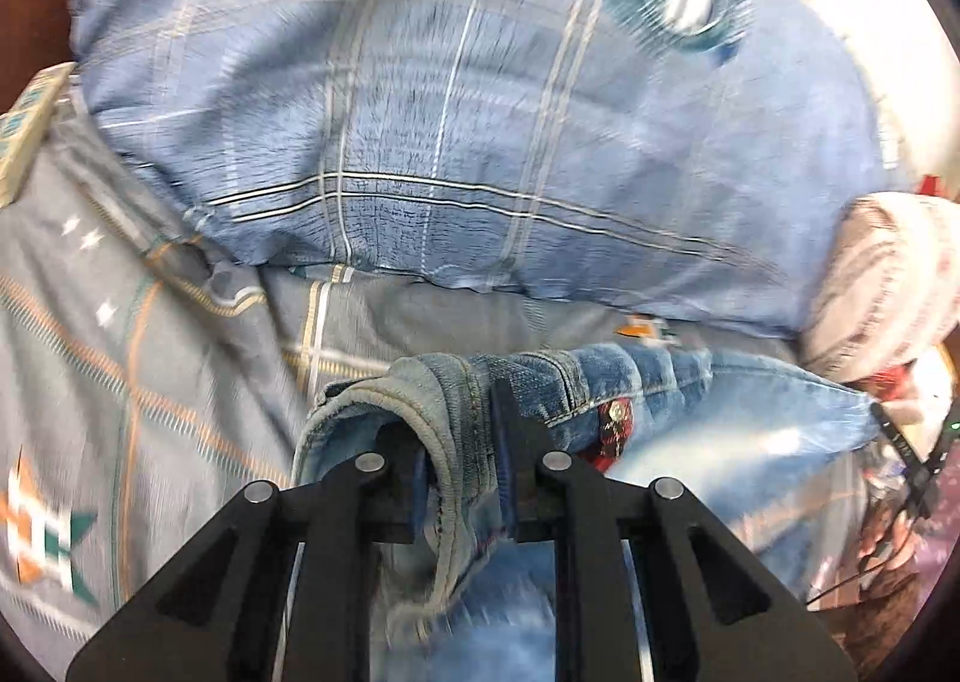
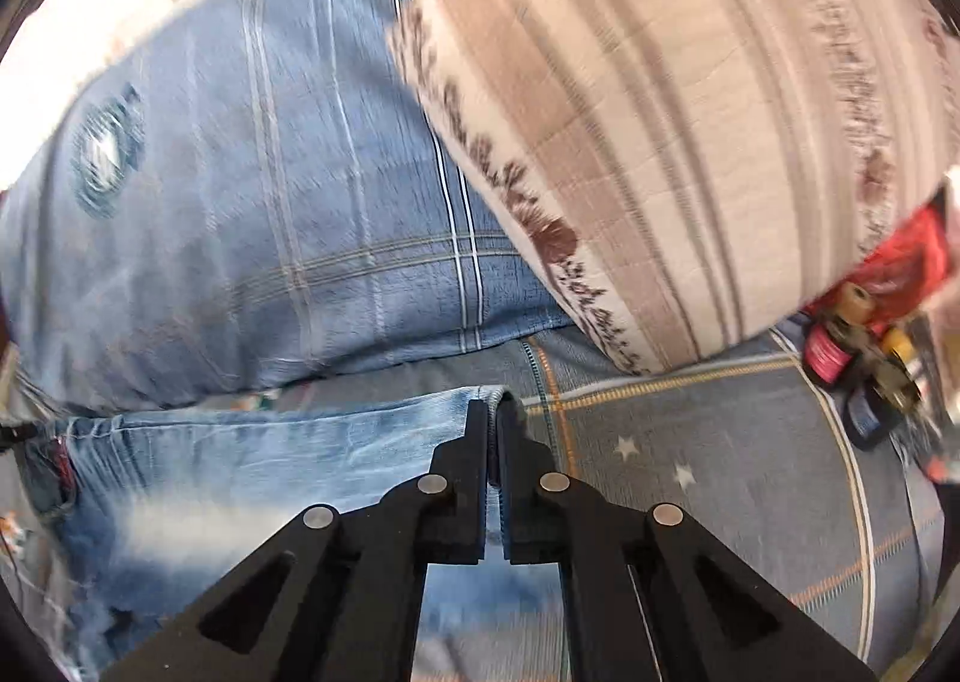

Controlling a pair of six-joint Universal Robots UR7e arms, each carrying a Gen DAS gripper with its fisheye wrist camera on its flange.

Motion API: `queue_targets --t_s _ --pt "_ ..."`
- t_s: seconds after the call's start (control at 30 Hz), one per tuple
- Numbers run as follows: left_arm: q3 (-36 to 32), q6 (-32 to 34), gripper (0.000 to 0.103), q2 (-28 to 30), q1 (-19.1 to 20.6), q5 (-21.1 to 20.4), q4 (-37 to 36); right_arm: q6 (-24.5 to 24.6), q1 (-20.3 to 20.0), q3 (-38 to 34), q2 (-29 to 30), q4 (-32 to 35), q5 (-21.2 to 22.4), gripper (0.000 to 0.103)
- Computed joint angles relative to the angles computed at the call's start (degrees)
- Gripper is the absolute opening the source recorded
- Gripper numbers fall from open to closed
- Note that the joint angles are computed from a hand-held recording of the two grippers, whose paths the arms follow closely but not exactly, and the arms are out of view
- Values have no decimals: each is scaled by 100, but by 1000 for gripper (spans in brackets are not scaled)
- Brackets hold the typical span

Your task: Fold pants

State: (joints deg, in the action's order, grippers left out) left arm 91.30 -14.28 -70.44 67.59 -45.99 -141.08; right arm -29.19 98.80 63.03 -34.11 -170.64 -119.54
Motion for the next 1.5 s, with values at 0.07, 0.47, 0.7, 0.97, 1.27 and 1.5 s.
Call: queue_targets --t_s 0.07,0.47,0.7,0.97,1.27,1.5 --pt "765 -55 16 -538 -198 -79 -386 -55 -22 755 -429 -359 221 2" --pt "2873 -1556 25 -1838 112 -1134 74 927 -827 4029 -2074 -1128 467 9" --pt "3483 -2077 49 -2871 -489 -1021 -220 1022 -634 4953 -2667 -1897 245 53" --pt "3593 -2381 80 -2315 -267 -1623 -1220 2212 -862 4884 -2670 -583 2313 62" --pt "3346 -2866 80 -1714 62 -1644 -1407 3188 -968 4285 -1842 119 3280 62" --pt "2806 -2600 20 -1295 289 -1706 -1151 3147 -900 3911 -1386 247 3445 3"
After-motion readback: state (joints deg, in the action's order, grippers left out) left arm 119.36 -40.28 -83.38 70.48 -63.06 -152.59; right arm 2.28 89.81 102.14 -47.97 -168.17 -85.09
